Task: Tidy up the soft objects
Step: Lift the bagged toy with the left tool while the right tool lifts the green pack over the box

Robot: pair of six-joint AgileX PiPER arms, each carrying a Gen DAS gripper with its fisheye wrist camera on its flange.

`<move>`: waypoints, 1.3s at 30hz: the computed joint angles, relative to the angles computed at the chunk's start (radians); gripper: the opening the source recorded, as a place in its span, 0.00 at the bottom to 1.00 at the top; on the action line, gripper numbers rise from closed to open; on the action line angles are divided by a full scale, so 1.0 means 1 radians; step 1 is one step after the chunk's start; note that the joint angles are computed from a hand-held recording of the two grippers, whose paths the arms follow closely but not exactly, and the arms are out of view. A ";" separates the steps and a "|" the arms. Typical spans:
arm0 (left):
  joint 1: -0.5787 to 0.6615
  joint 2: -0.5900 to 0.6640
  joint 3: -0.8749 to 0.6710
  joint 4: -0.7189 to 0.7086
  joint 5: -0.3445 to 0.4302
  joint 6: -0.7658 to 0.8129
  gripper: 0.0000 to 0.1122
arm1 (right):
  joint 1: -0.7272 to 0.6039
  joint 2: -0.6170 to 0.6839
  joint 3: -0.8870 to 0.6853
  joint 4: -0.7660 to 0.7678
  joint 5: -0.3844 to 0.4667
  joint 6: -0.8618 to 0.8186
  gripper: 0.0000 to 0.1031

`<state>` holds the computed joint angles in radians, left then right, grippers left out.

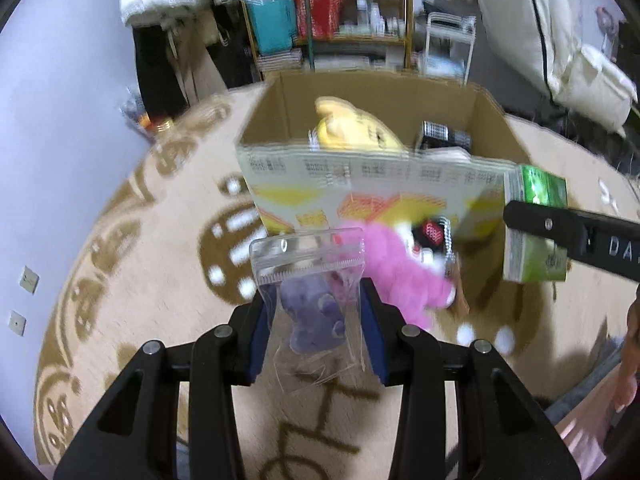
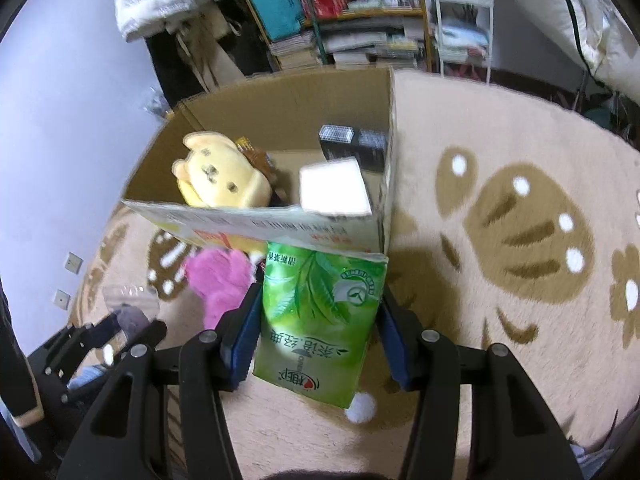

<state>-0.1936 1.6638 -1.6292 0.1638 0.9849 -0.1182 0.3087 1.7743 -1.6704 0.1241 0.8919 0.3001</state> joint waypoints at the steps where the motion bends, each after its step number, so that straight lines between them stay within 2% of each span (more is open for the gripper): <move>1: 0.007 -0.007 -0.005 -0.004 -0.018 0.004 0.35 | 0.005 -0.011 0.009 -0.007 -0.022 0.004 0.56; 11: 0.037 -0.044 -0.031 -0.018 -0.148 0.018 0.36 | 0.039 -0.119 0.096 -0.104 -0.246 0.059 0.56; 20: 0.031 0.011 -0.135 -0.037 -0.226 0.059 0.36 | 0.039 -0.125 0.089 -0.208 -0.364 0.115 0.56; 30: 0.019 0.076 -0.228 0.022 -0.264 0.066 0.36 | 0.022 -0.087 0.041 -0.205 -0.407 0.098 0.56; 37: 0.022 0.160 -0.335 0.029 -0.237 0.101 0.36 | 0.016 -0.049 -0.007 -0.210 -0.404 0.089 0.56; 39: 0.025 0.191 -0.368 0.027 -0.223 0.106 0.36 | 0.005 -0.027 -0.030 -0.165 -0.388 0.058 0.56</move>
<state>-0.1687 1.8547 -1.9974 0.1907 0.7615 -0.0125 0.3141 1.7475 -1.7007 -0.0405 0.5041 0.3580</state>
